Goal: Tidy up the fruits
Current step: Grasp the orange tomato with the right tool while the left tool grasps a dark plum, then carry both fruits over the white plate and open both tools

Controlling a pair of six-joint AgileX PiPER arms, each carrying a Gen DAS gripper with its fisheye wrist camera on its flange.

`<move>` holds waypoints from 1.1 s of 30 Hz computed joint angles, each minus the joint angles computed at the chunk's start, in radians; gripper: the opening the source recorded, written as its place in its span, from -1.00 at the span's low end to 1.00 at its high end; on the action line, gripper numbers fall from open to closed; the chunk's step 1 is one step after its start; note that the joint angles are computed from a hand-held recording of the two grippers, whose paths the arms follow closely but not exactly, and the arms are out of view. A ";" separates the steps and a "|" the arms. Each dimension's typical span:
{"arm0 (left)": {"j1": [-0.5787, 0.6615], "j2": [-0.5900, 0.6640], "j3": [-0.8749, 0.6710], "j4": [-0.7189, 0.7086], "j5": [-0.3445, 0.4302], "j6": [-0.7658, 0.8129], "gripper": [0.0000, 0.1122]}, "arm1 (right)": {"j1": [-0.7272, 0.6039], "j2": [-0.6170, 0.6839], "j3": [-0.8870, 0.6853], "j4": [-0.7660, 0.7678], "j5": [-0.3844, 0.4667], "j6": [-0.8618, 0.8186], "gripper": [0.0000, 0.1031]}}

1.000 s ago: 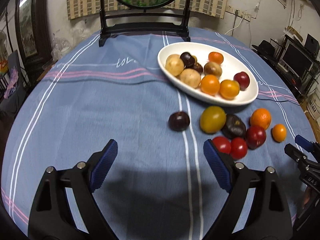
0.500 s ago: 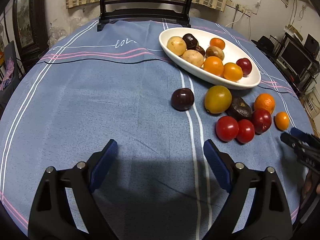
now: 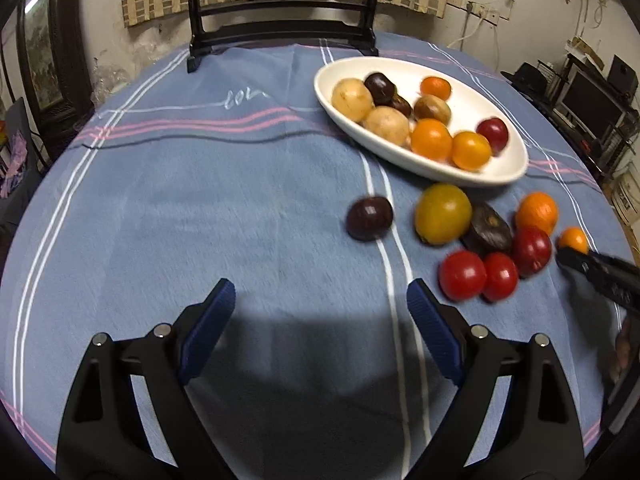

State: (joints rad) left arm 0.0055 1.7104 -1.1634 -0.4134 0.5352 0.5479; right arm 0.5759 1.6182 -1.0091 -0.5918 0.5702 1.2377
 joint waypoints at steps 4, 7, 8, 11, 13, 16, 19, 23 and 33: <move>-0.039 0.058 -0.085 0.090 0.024 -0.079 0.58 | 0.001 -0.021 0.027 0.005 -0.031 -0.001 -0.31; -0.056 0.100 -0.138 0.114 0.048 -0.113 0.50 | 0.007 -0.020 0.027 0.006 -0.033 -0.011 -0.31; -0.062 0.117 -0.158 0.119 0.059 -0.121 0.40 | 0.007 -0.020 0.028 0.006 -0.037 -0.012 -0.31; -0.078 0.155 -0.198 0.156 0.080 -0.158 0.29 | 0.005 -0.022 0.033 0.013 -0.051 -0.022 -0.31; -0.090 0.166 -0.210 0.185 0.069 -0.183 0.26 | 0.004 -0.021 0.034 0.018 -0.057 -0.026 -0.31; -0.107 0.188 -0.238 0.222 0.066 -0.221 0.24 | 0.003 -0.023 0.036 0.018 -0.059 -0.026 -0.31; -0.122 0.198 -0.254 0.240 0.055 -0.236 -0.07 | 0.008 -0.024 0.035 0.015 -0.055 -0.026 -0.31; -0.134 0.185 -0.246 0.207 0.061 -0.179 -0.43 | 0.020 -0.029 0.027 0.003 -0.038 -0.020 -0.31; -0.085 0.091 -0.189 0.067 0.071 -0.038 -0.44 | 0.059 -0.038 -0.031 -0.040 0.024 -0.026 -0.31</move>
State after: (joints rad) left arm -0.0791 1.8017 -1.3519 -0.3468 0.6061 0.5102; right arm 0.6346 1.5798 -1.0396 -0.6322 0.5941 1.2117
